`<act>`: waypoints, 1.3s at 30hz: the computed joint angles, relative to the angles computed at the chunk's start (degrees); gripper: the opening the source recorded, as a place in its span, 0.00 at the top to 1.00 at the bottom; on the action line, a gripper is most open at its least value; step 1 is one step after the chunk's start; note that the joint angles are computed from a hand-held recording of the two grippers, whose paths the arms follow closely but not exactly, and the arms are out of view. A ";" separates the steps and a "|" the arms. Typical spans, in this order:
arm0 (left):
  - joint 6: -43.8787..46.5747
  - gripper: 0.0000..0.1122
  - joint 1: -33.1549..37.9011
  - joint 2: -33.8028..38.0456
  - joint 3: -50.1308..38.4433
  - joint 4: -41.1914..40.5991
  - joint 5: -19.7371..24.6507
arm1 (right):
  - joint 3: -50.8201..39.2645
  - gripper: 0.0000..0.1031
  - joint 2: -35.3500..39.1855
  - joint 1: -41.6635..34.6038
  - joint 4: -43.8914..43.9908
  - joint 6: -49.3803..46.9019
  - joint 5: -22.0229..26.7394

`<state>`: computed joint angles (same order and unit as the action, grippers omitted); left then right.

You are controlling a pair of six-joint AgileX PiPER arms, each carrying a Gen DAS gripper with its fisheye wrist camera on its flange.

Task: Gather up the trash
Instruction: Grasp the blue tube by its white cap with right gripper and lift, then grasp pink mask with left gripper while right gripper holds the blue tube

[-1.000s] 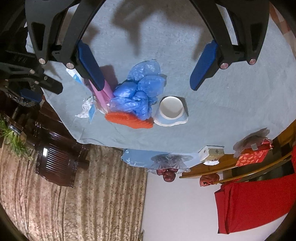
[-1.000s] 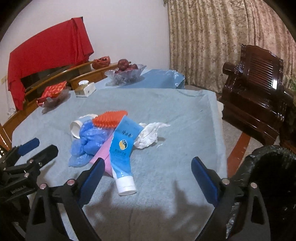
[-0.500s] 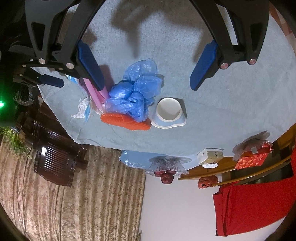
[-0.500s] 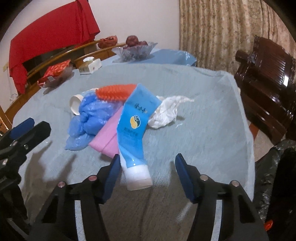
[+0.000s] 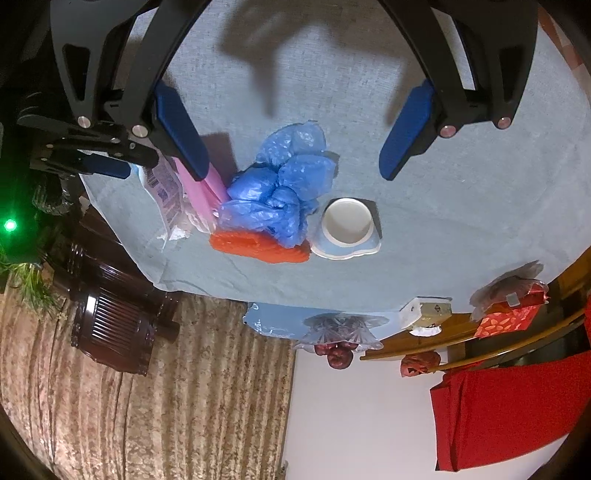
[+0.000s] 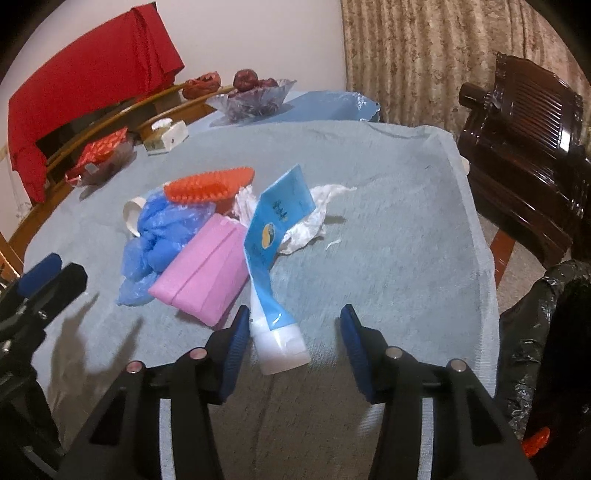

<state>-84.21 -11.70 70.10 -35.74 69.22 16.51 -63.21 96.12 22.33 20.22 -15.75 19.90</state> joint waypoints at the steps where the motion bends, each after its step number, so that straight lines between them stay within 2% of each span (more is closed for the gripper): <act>1: 0.15 0.19 0.08 0.08 -0.05 -0.15 -0.11 | -0.33 0.52 0.26 0.05 -0.26 0.12 0.32; 4: -0.02 0.19 -0.03 0.18 -0.05 -0.29 -0.06 | -1.87 0.54 1.85 0.76 -3.42 3.01 1.58; 6: -0.45 0.19 -0.22 0.20 -0.02 0.05 0.09 | -2.59 0.68 2.54 0.46 -1.77 1.40 2.37; 11: -0.62 0.19 -0.33 0.27 0.00 0.08 -0.04 | -2.19 0.74 2.18 -0.66 2.35 -2.53 2.84; 20: -1.96 0.19 -3.30 1.53 -1.29 0.69 0.92 | 2.05 0.74 -2.34 -4.17 12.37 -11.85 2.33; 29: -4.06 0.20 -7.89 4.54 -4.02 1.82 1.85 | 3.46 0.74 -6.86 -7.78 12.91 -12.10 2.75; 31: -3.35 0.27 -8.24 5.73 -4.98 1.10 1.19 | 3.41 0.74 -7.17 -8.60 12.75 -11.87 2.87; 35: -0.03 0.33 -8.95 8.74 -7.16 -2.82 -0.26 | 3.48 0.74 -7.52 -9.72 13.91 -13.07 3.16; 39: 4.23 0.39 -9.62 12.84 -9.91 -7.49 0.13 | 3.76 0.74 -7.69 -10.51 15.26 -14.60 3.16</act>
<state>-79.98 -21.32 82.93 -45.65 61.73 16.65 -59.45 88.43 11.83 35.48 -30.36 23.05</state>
